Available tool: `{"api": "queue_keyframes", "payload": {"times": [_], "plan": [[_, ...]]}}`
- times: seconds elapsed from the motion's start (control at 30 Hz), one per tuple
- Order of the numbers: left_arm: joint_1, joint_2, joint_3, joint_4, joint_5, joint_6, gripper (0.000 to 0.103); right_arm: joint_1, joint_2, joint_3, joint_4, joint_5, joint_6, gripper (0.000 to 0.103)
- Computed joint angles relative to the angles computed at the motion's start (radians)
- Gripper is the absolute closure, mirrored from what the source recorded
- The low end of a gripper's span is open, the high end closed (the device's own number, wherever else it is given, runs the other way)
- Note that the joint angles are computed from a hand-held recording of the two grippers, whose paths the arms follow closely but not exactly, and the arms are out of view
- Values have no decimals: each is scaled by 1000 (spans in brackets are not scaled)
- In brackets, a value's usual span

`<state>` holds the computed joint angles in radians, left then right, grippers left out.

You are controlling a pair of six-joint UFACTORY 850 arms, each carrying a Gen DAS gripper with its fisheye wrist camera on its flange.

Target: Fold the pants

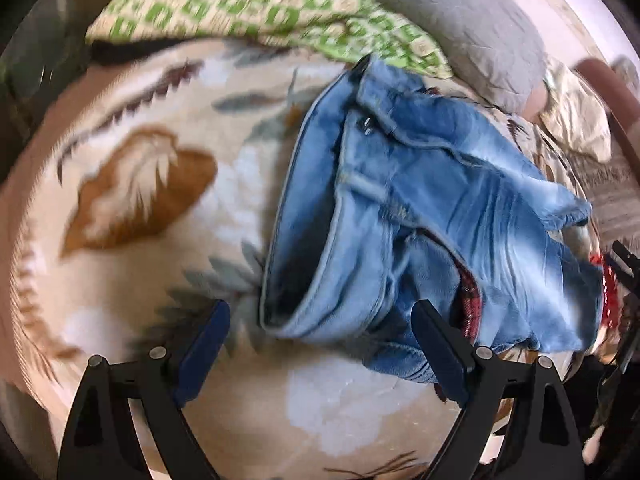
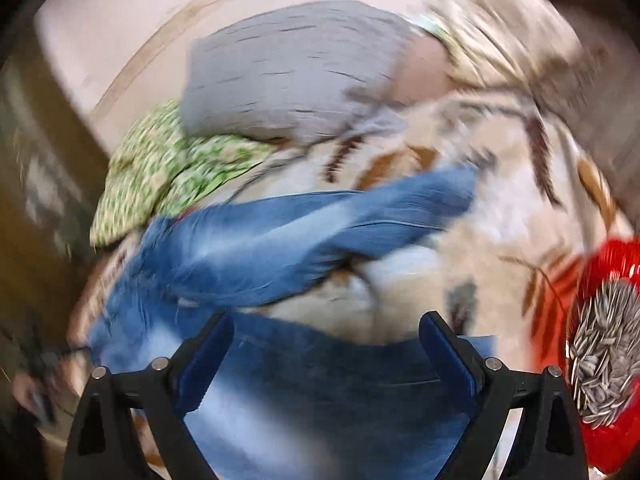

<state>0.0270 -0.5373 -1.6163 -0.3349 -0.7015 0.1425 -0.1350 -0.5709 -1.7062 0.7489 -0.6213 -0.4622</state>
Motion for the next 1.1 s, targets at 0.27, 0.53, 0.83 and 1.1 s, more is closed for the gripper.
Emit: {"api": "queue_keyframes", "payload": {"times": [0.27, 0.53, 0.83, 1.1], "plan": [[-26, -1, 11, -3, 13, -26, 11, -78, -255, -318, 5, -151, 229, 8], [-79, 45, 14, 163, 147, -99, 11, -29, -359, -476, -161, -103, 236, 69], [-207, -94, -244, 1, 100, 203, 11, -33, -167, -300, -226, -83, 146, 78], [-316, -379, -677, 24, -109, 219, 11, -64, -144, -265, -342, -163, 263, 26]]}}
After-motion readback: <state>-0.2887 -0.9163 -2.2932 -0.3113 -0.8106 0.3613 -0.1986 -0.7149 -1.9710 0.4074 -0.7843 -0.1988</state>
